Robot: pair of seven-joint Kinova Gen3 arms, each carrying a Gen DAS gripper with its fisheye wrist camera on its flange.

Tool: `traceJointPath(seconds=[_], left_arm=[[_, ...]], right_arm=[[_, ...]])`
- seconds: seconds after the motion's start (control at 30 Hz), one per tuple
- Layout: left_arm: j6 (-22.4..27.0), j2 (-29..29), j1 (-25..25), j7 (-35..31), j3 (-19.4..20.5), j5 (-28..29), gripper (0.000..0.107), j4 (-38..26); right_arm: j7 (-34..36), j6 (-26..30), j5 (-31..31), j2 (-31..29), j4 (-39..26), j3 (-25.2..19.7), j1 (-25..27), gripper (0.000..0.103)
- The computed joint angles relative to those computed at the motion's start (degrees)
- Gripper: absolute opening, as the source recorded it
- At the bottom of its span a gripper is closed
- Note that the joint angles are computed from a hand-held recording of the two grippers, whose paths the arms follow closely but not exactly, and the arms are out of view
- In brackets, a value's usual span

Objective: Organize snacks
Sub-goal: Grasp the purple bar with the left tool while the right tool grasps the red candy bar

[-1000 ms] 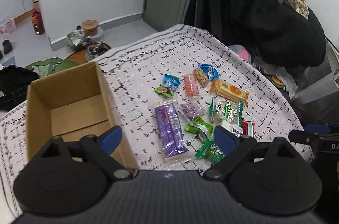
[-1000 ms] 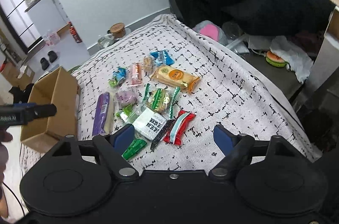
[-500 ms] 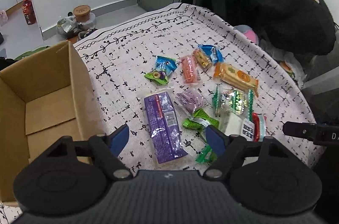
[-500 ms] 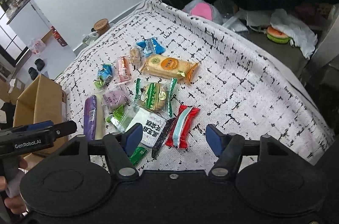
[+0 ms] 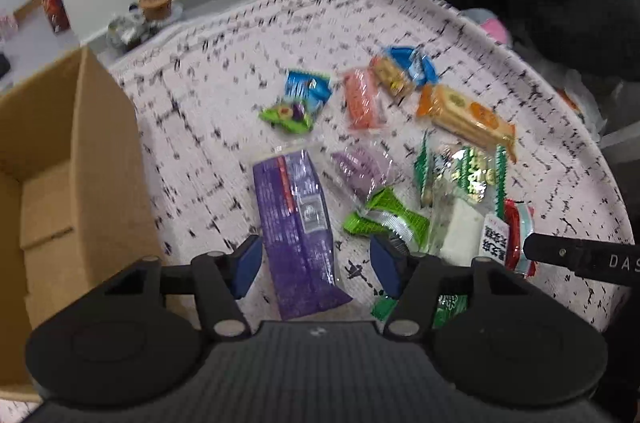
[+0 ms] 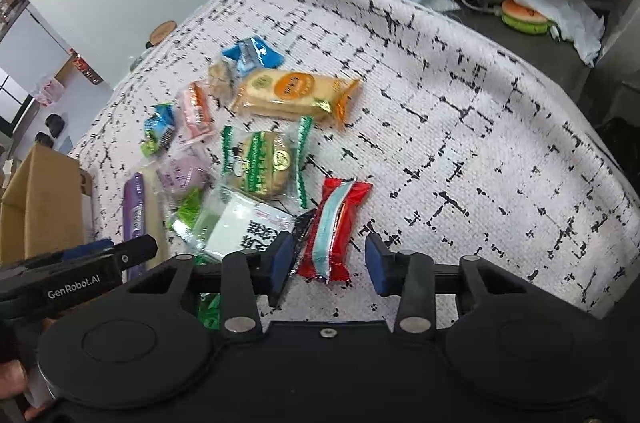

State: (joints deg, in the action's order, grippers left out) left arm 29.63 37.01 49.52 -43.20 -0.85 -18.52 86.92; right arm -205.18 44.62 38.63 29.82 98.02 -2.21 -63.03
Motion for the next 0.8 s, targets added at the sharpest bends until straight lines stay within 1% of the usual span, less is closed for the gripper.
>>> traceJointPath(seconds=[0.1,0.17,0.23,0.3,0.33,0.37,0.47,0.67,0.8], left_arm=[[2.3,1.7,0.6,1.7,-0.7,0.2,0.058,-1.9],[3.0,2.3,0.0,2.1,-0.2,0.8,0.058,-2.4],[4.0,3.3,-0.4,2.5,0.3,1.4,0.057,-3.5],[4.4,3.8,-0.6,3.3,0.3,2.0,0.047,-3.9],[4.0,3.8,0.3,4.6,-0.7,1.6,0.044,-3.6],[3.2,3.6,0.6,5.8,-1.2,1.5,0.037,-3.0],[1.3,2.8,0.6,7.5,-1.4,1.5,0.032,-1.5],[-2.5,0.4,2.6,10.8,-3.6,-0.4,0.030,1.4],[-4.6,-1.8,3.9,13.3,-5.4,-2.1,0.030,3.4]], right_arm=[[-1.0,-1.6,-0.3,0.5,0.4,0.5,0.6,0.039],[-0.7,-1.1,-0.8,1.4,-0.4,0.6,0.9,0.038],[0.2,-1.6,-2.1,1.9,-0.7,0.3,1.8,0.030],[1.4,-2.6,-3.4,2.0,-0.5,0.1,2.5,0.020],[1.8,-3.1,-3.7,1.9,-0.3,0.2,2.5,0.020],[1.8,-3.2,-3.7,1.6,-0.1,0.5,2.2,0.019],[0.9,-3.7,-2.8,0.8,0.6,1.6,0.9,0.019],[-1.9,-3.5,1.0,-0.7,1.0,2.4,-1.0,0.019],[-2.8,-1.2,3.8,-1.0,-0.7,2.1,-1.7,0.019]])
